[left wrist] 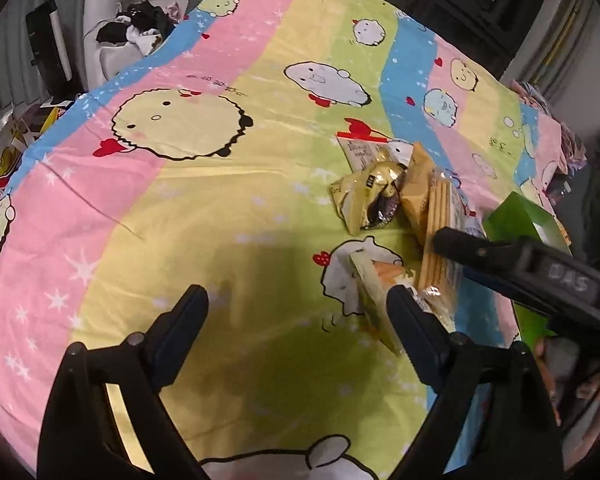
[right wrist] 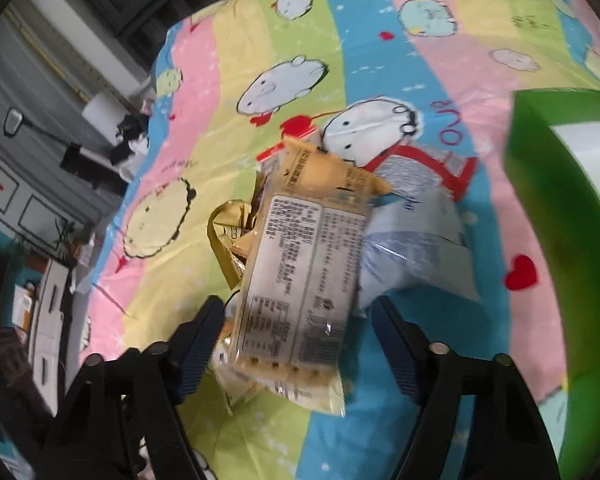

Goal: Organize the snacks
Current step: 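Return the right gripper to the snack pile and grasp the cream biscuit pack, then lift the cream biscuit pack with the right gripper toward the green box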

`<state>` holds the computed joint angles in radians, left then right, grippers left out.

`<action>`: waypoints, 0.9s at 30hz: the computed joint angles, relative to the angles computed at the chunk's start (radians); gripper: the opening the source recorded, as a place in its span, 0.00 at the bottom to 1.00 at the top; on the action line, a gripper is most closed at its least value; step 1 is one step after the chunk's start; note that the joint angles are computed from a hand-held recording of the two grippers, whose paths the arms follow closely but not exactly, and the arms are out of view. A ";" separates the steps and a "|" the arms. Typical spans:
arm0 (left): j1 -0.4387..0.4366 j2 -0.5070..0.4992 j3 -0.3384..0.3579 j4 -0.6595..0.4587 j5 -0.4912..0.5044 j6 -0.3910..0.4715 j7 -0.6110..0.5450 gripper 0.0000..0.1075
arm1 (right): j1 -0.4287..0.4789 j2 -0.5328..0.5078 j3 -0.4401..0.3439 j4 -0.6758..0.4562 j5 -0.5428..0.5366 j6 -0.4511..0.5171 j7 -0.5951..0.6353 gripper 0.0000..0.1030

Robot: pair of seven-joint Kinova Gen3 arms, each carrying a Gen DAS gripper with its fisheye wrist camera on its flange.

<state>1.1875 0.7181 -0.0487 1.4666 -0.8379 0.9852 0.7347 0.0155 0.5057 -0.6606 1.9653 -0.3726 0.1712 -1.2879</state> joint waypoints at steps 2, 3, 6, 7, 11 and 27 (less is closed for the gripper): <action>0.003 -0.005 -0.003 0.009 -0.001 -0.003 0.014 0.82 | -0.048 0.000 0.040 0.001 0.018 -0.026 -0.018 0.63; 0.001 -0.008 -0.003 0.014 -0.001 -0.005 0.018 0.82 | -0.051 0.005 0.039 0.003 0.024 -0.031 -0.019 0.57; -0.003 -0.012 0.000 0.022 0.004 -0.004 0.031 0.80 | -0.026 -0.004 0.010 0.031 0.046 -0.067 -0.029 0.56; -0.003 -0.013 0.000 0.025 0.003 -0.007 0.035 0.79 | -0.046 -0.023 0.032 0.040 0.060 -0.064 -0.043 0.56; -0.003 -0.022 0.002 0.038 -0.005 -0.018 0.052 0.77 | -0.001 -0.062 -0.005 0.062 0.078 -0.016 -0.049 0.56; 0.009 -0.047 -0.008 0.052 -0.081 -0.217 -0.004 0.51 | 0.056 -0.142 0.055 0.077 -0.050 0.155 0.182 0.57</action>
